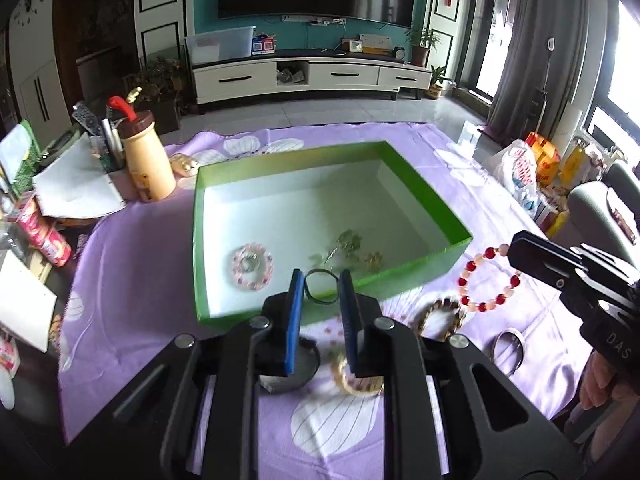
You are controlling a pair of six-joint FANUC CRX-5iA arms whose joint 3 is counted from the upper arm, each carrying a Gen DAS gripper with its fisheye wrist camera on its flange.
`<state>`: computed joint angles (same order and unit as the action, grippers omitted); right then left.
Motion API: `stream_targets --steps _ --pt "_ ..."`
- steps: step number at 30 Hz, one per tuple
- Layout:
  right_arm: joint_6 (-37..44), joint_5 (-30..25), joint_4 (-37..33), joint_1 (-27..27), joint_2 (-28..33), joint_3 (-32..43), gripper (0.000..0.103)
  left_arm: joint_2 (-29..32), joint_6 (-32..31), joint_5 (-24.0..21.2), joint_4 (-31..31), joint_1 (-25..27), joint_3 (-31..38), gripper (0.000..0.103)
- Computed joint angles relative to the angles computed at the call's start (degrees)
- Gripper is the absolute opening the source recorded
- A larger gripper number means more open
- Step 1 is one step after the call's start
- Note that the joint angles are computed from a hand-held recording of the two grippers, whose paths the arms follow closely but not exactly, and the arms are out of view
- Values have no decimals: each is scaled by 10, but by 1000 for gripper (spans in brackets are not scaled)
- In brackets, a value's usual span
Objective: Organize jewelry
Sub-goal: 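Carry the ring and red bracelet into the green box and open both tools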
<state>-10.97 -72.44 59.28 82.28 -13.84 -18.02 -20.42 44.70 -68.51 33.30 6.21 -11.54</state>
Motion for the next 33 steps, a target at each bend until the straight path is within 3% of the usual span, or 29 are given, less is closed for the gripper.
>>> stream_targets --steps 12,28,30,32,33 --pt "50 104 -42 -123 8 27 7 156 97 -25 4 -42 126 18" --pt "165 127 -171 -231 87 93 11 271 204 -12 -94 -104 211 18" --pt "167 124 -178 -234 90 96 24 274 209 -10 -98 -106 213 21" --pt "163 118 -177 -234 90 96 36 270 208 -8 -97 -104 209 35" --pt "157 118 -172 -231 86 91 41 264 204 -3 -95 -103 203 51"
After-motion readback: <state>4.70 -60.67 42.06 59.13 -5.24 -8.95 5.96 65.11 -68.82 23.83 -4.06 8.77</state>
